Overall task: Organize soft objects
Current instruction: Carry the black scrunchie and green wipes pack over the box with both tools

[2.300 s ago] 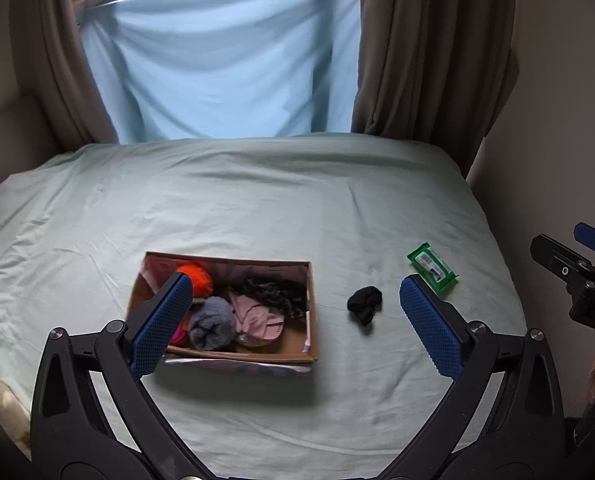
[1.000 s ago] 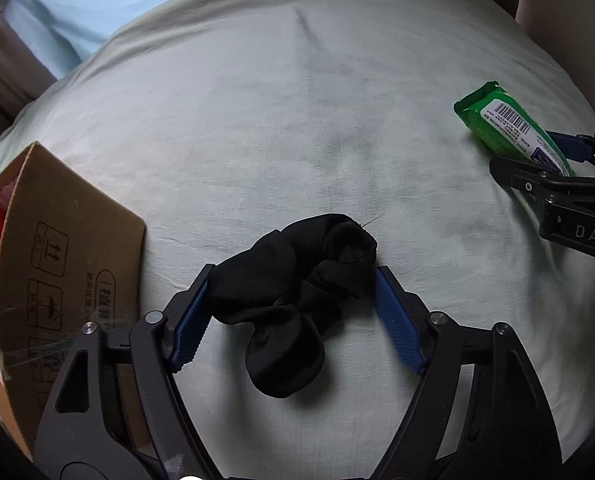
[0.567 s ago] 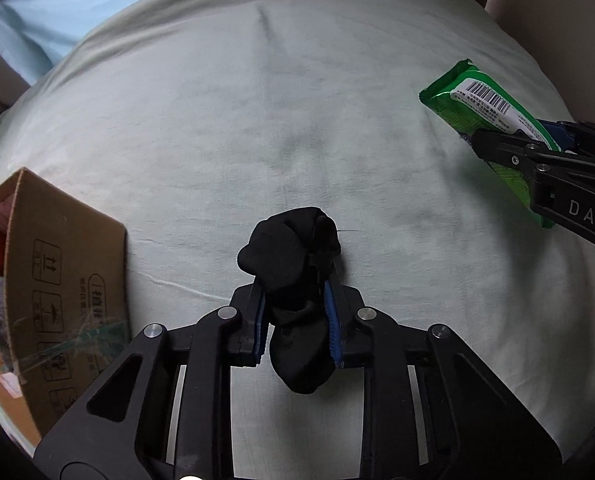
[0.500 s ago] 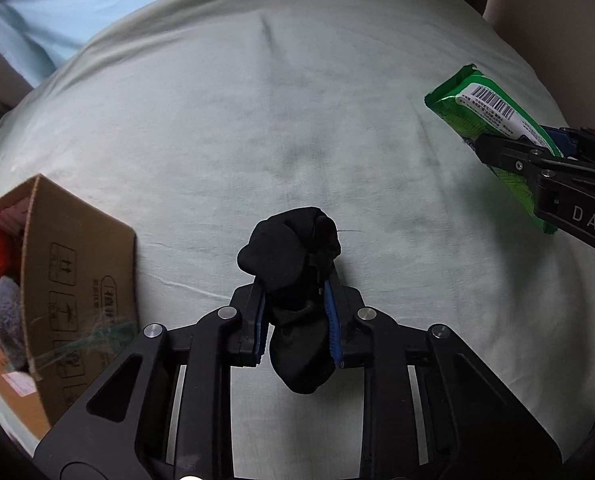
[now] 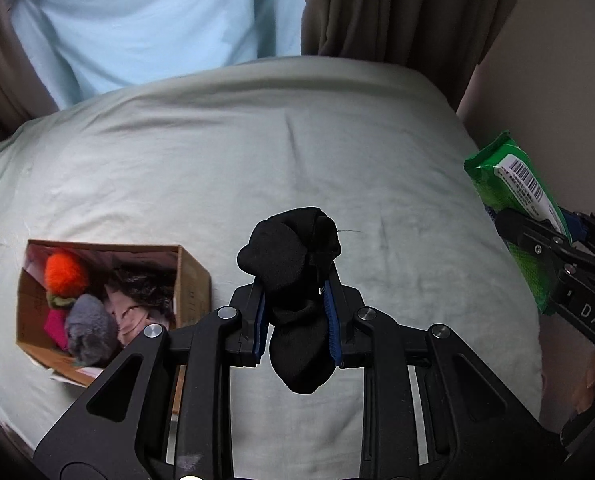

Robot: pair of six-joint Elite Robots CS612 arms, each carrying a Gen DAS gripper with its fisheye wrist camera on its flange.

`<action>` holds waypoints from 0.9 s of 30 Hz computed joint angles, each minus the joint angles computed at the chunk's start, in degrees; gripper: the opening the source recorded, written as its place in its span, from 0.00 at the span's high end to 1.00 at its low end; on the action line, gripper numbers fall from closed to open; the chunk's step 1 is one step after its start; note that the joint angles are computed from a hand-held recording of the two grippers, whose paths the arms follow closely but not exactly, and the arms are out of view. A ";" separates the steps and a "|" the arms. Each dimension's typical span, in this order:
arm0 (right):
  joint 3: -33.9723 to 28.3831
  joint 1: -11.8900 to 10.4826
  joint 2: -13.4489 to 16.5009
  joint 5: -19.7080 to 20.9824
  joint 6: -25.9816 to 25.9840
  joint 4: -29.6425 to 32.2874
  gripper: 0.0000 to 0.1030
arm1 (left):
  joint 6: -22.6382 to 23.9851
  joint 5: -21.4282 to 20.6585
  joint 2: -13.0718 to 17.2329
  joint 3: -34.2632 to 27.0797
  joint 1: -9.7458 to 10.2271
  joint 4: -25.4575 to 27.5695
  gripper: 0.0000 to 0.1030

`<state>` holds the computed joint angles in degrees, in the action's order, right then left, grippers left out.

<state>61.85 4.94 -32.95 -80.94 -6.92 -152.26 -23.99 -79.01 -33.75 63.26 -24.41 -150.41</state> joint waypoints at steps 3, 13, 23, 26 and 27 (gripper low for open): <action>2.58 0.77 -3.37 -0.62 1.27 -1.63 0.60 | -0.68 -0.05 -3.49 3.72 0.35 -2.80 0.80; 6.11 5.50 -10.10 -0.90 6.54 -2.46 0.60 | -0.24 -1.97 -13.19 14.28 4.54 -8.00 0.80; 0.56 12.20 -8.22 -4.22 15.48 0.95 0.60 | 5.85 -5.96 -15.49 18.14 11.52 -8.22 0.80; -3.14 14.02 -5.87 -5.25 18.20 3.26 0.60 | 7.48 -7.33 -14.61 17.46 13.55 -7.09 0.80; -3.76 14.43 -5.47 -5.47 18.94 3.74 0.60 | 7.97 -7.59 -14.38 17.37 14.11 -6.85 0.80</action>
<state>58.09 19.37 -38.42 -86.41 12.02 -148.52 -16.02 -86.60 -48.12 80.63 -10.31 -157.26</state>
